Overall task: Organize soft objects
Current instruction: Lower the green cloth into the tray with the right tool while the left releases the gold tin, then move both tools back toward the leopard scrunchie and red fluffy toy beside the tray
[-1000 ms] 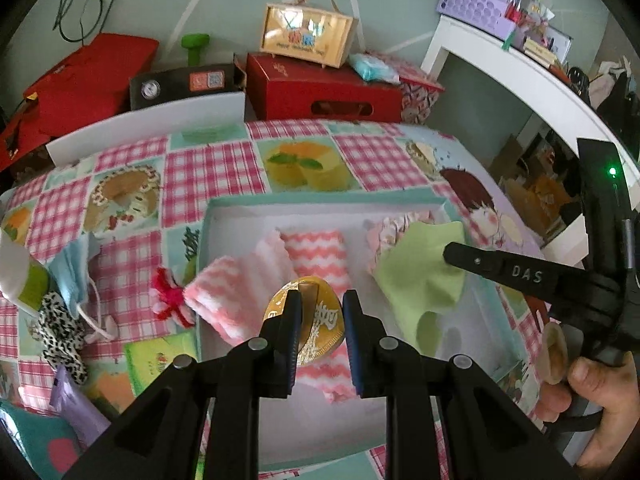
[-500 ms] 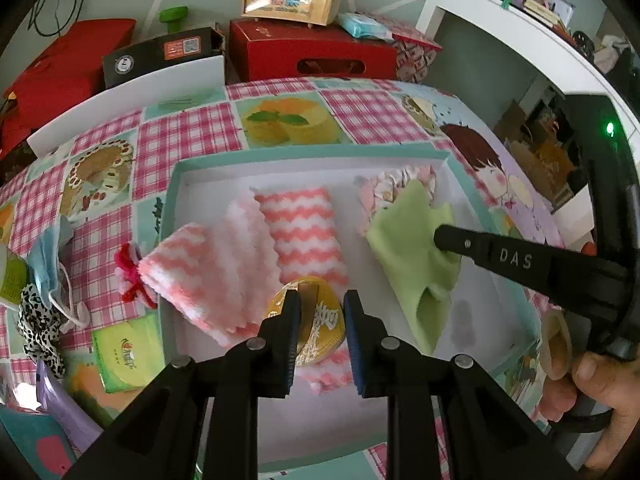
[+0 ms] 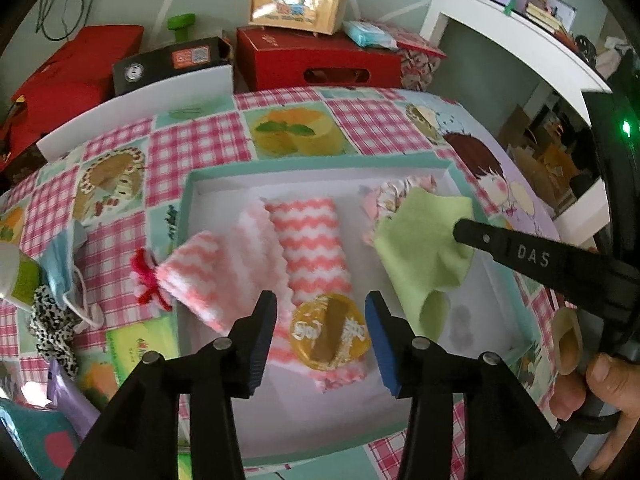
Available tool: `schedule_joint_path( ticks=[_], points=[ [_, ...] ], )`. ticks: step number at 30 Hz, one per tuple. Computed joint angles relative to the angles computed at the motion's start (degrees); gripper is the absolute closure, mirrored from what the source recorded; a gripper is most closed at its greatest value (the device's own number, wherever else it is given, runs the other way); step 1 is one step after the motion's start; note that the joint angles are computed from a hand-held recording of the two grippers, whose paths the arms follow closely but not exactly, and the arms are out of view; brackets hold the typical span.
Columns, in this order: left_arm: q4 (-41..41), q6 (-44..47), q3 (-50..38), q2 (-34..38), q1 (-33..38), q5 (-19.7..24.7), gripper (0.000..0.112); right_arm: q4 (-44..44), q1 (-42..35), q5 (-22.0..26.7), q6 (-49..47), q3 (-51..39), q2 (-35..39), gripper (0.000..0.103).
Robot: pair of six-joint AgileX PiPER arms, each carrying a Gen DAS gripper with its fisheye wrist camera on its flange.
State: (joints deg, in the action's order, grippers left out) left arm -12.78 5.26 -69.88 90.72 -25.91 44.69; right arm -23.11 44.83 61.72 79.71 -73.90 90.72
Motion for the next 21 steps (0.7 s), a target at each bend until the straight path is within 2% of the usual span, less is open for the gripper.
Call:
schedule_joint_path(
  ticks=[6,8,10,15,17,19,21],
  points=[
    [2.2,-3.2,-0.2,-1.2,2.8,0.0,0.060,-0.5,0.2,1.1,0.7,-0.3,-0.2,0.097],
    [3.5,-5.5,-0.9,-0.8,4.2,1.0,0.060,-0.3,0.1,1.2,0.8,-0.2,-0.1,0.090],
    [5.2,-7.7,-1.3,-0.4,5.2,1.4,0.060,-0.3,0.1,1.4,1.0,-0.2,-0.1,0.077],
    [7.2,-12.4,-1.8,1.1,8.6,3.0,0.058,-0.2,0.2,1.7,0.8,-0.6,0.4,0.074],
    [8.0,-14.4,-1.7,1.7,9.8,3.3,0.047,-0.1,0.2,1.7,0.6,-0.8,0.6,0.067],
    [9.0,-16.1,-1.5,1.8,10.6,3.3,0.045,-0.3,0.4,2.1,0.7,-1.3,1.0,0.047],
    [9.3,-17.3,-1.4,1.9,11.6,3.1,0.045,-0.7,0.7,2.7,0.8,-1.9,1.4,0.043]
  ],
)
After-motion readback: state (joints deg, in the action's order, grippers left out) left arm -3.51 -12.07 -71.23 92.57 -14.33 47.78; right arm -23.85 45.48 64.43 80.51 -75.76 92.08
